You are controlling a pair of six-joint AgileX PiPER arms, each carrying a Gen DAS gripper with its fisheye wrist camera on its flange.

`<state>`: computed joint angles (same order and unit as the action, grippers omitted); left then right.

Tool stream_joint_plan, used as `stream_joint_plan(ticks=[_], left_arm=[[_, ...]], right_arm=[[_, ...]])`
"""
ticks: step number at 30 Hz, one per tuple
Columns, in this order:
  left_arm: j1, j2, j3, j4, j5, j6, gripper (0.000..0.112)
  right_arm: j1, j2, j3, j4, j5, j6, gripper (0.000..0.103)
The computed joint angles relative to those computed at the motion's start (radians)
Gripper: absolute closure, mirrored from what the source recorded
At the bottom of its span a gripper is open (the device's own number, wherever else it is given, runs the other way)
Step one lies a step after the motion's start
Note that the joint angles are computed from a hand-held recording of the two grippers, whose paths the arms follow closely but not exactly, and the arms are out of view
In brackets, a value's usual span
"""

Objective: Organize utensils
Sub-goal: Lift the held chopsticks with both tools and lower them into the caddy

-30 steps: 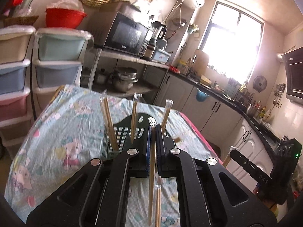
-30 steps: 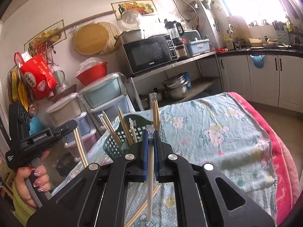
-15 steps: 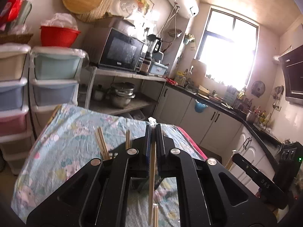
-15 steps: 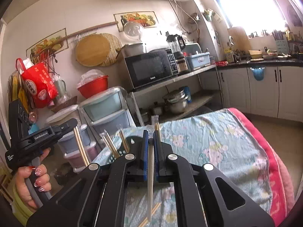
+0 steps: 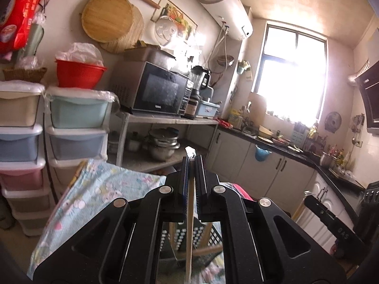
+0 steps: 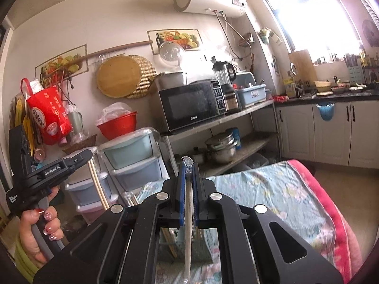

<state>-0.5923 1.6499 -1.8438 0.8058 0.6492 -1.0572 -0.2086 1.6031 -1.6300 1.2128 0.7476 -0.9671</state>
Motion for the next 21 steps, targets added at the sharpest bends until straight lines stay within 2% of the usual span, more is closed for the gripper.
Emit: stream_joint_plan(ticks=[6,11,21], left_arm=[[0.019,0.044,-0.094,0.029,0.044,0.009,0.11],[0.046,0.084,-0.148,0.053,0.047,-0.004,0.11],[0.076,0.131,-0.138,0.078,0.03,-0.055,0.11]], right_arm=[[0.04,0.066,-0.135,-0.086,-0.029,0.08,0.098],[0.073,0.128,-0.245,-0.161,-0.06,0.152,0.098],[0.132,0.188,-0.337,-0.169,-0.149,0.132,0.098]])
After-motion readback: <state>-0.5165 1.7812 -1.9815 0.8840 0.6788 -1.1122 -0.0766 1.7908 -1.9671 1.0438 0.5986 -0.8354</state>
